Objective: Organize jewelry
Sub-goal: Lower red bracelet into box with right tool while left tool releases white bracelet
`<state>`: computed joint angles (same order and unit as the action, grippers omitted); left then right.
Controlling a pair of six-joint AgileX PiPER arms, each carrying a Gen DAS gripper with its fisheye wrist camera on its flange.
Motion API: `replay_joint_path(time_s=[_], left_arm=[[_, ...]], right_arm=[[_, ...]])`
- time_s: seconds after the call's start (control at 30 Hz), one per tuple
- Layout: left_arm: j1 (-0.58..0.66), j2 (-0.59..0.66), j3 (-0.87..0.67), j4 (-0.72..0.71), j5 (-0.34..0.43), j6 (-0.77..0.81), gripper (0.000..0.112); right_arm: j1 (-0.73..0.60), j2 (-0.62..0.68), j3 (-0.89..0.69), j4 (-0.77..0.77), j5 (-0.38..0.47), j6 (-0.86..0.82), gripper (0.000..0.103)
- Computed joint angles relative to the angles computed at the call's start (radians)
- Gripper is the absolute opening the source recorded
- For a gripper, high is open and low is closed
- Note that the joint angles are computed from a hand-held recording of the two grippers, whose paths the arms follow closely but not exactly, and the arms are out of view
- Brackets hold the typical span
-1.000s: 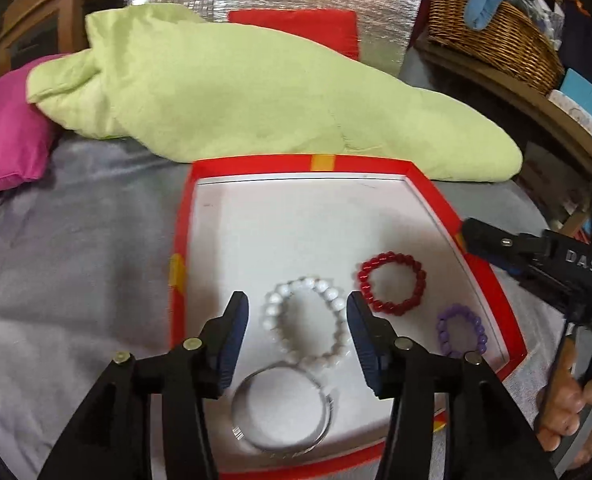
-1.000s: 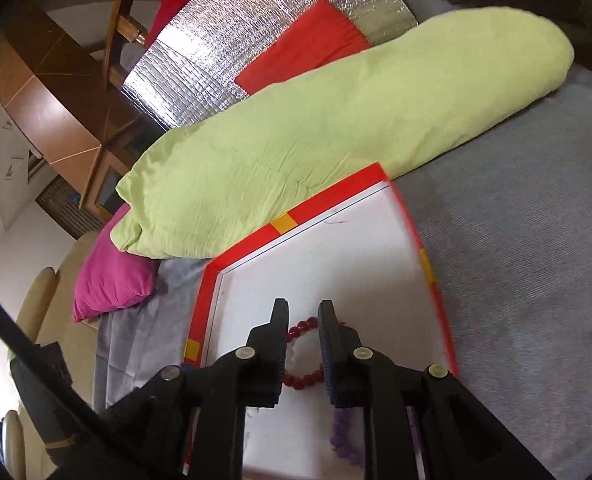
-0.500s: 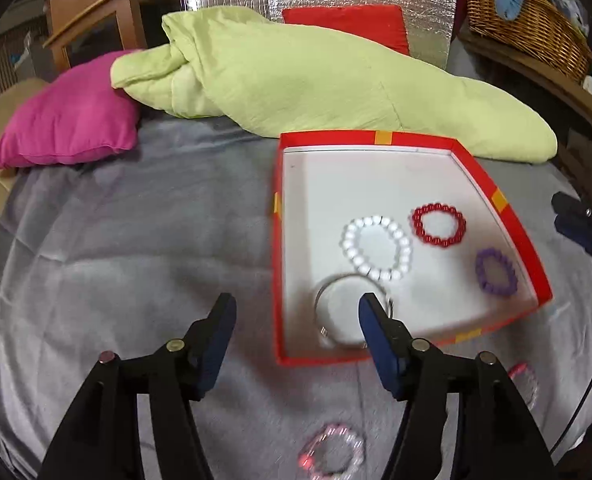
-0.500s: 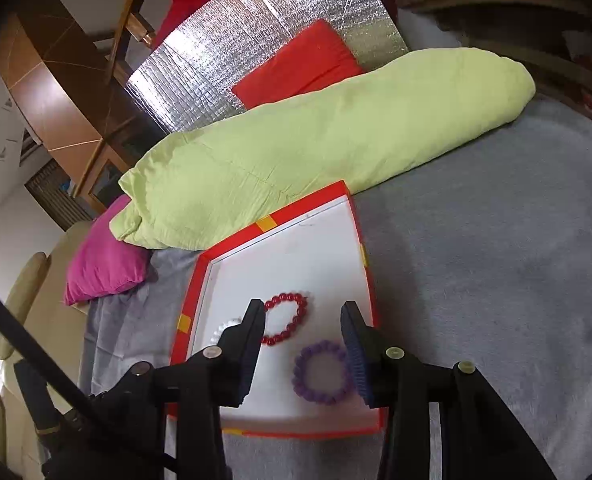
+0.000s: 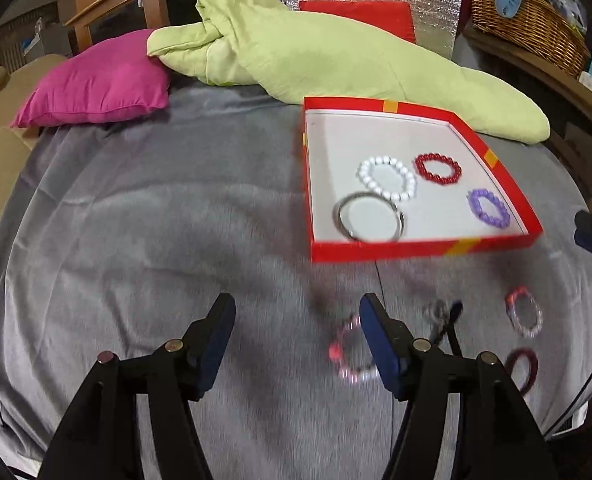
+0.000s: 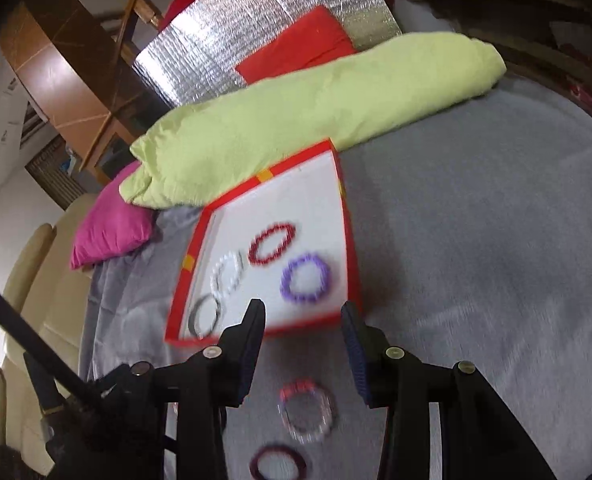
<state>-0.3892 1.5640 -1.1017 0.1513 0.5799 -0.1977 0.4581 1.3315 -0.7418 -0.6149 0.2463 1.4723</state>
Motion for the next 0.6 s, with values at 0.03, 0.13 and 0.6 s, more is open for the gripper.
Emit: replay_joint_path(time_s=[0.03, 0.13, 0.6], left_arm=[[0.000, -0.021, 0.027, -0.012, -0.005, 0.011, 0.066], [-0.003, -0.062, 0.082, -0.036, -0.018, 0.044, 0.066], [-0.018, -0.052, 0.092, -0.126, -0.078, 0.195, 0.066]], right_arm=[[0.014, -0.011, 0.014, 0.018, 0.010, -0.012, 0.042], [0.061, -0.031, 0.048, 0.073, 0.043, -0.062, 0.042], [0.091, 0.100, -0.005, 0.312, 0.096, -0.345, 0.041]])
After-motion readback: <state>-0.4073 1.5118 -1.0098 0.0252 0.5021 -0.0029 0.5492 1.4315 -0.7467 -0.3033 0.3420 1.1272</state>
